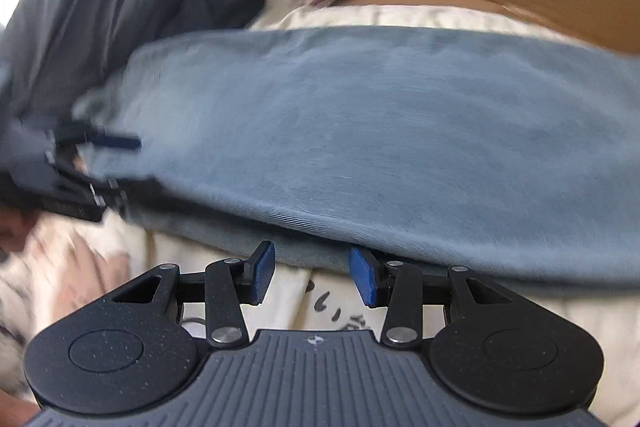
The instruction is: Fold clothes
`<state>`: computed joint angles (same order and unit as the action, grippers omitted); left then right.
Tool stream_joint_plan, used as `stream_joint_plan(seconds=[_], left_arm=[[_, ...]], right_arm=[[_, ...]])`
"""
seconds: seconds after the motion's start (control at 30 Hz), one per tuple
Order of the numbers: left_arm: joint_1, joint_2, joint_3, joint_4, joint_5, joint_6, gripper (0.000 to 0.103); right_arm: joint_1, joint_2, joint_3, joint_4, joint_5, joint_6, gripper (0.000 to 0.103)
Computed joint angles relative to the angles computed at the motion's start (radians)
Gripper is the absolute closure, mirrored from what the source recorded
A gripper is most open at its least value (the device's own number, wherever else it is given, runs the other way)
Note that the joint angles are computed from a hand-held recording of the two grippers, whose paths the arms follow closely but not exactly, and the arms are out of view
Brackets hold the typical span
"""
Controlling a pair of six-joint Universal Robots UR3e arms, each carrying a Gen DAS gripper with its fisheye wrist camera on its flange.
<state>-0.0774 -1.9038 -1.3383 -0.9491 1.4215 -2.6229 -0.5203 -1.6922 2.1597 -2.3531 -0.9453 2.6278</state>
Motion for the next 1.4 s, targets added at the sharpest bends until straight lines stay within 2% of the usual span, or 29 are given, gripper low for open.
stream_joint_plan(seconds=[0.2, 0.33, 0.5, 0.67, 0.83, 0.9, 1.0, 1.17, 1.4], left_arm=[[0.020, -0.008, 0.023, 0.000, -0.007, -0.013, 0.024], [0.038, 0.049, -0.037, 0.003, -0.004, 0.000, 0.024], [0.091, 0.205, -0.198, -0.002, 0.030, 0.026, 0.024], [0.159, 0.309, -0.300, -0.047, 0.080, -0.066, 0.023], [0.185, 0.316, -0.347, -0.065, 0.089, -0.161, 0.023], [0.175, 0.294, -0.353, -0.042, 0.088, -0.193, 0.023], [0.159, 0.253, -0.339, -0.014, 0.092, -0.259, 0.023], [0.152, 0.209, -0.324, 0.028, 0.089, -0.366, 0.022], [0.151, 0.231, -0.414, 0.195, 0.095, -0.499, 0.020]], right_arm=[[0.125, 0.135, -0.069, -0.150, -0.112, 0.123, 0.055], [0.192, 0.166, -0.084, -0.175, -0.168, 0.120, 0.056], [0.242, 0.195, -0.134, -0.136, -0.162, 0.101, 0.056], [0.293, 0.252, -0.210, -0.107, -0.158, 0.109, 0.056], [0.311, 0.289, -0.258, -0.079, -0.124, 0.134, 0.060], [0.305, 0.291, -0.253, -0.107, -0.092, 0.160, 0.074], [0.288, 0.282, -0.238, -0.154, -0.041, 0.209, 0.074], [0.301, 0.298, -0.270, -0.143, -0.021, 0.202, 0.074], [0.301, 0.305, -0.279, -0.144, -0.003, 0.198, 0.074]])
